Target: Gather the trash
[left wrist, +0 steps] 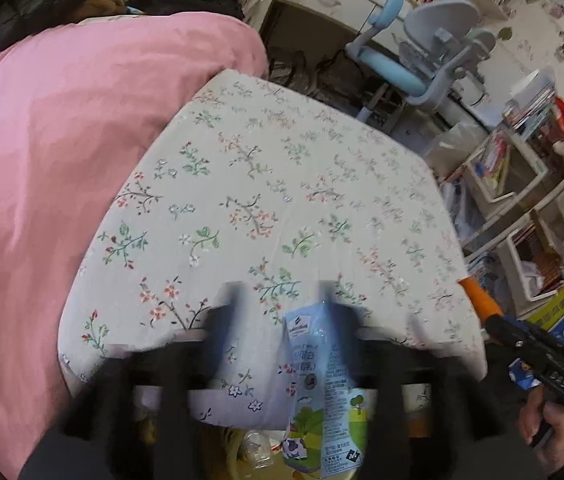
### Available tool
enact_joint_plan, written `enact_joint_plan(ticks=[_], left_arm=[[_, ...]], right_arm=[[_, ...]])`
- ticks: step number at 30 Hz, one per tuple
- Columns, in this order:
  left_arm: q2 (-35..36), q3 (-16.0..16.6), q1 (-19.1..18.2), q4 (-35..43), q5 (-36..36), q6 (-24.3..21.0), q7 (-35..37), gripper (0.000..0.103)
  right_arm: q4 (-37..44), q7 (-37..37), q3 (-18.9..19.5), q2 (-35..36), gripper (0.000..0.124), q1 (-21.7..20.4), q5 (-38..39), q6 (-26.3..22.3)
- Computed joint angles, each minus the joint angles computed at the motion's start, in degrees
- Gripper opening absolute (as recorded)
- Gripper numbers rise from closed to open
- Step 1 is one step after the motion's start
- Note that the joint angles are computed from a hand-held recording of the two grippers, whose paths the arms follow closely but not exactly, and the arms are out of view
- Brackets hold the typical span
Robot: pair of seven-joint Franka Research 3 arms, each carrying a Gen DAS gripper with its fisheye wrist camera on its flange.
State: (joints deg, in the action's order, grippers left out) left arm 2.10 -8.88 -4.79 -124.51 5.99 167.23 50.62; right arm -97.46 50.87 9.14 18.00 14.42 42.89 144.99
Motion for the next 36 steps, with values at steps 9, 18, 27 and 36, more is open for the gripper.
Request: enact_joint_plan(ticks=[9,18,27,36], left_arm=[[1.45,-2.43,-2.06,2.08,-6.0,-8.33,11.62,0.072],[4.98,-2.2,-3.58,5.1,1.68,-11.59,7.87,0.056],[1.21,0.55,-3.7,0.54,14.85,-1.32,-7.12,0.055],[0.52,0.81,-2.84,0.53,25.54,1.64,-17.5,0.055]], right_arm=[[-0.01,-1.84,0.34,-0.21,0.017,-0.3,1.7,-0.32],[-0.1,-1.68,0.09,-0.05,0.017,0.4,0.97,-0.88],[-0.18,-1.96,0.39,0.27,0.017,0.46,1.23,-0.58],[0.16,-2.91,0.84,0.76,0.017,0.48,1.97,0.03]])
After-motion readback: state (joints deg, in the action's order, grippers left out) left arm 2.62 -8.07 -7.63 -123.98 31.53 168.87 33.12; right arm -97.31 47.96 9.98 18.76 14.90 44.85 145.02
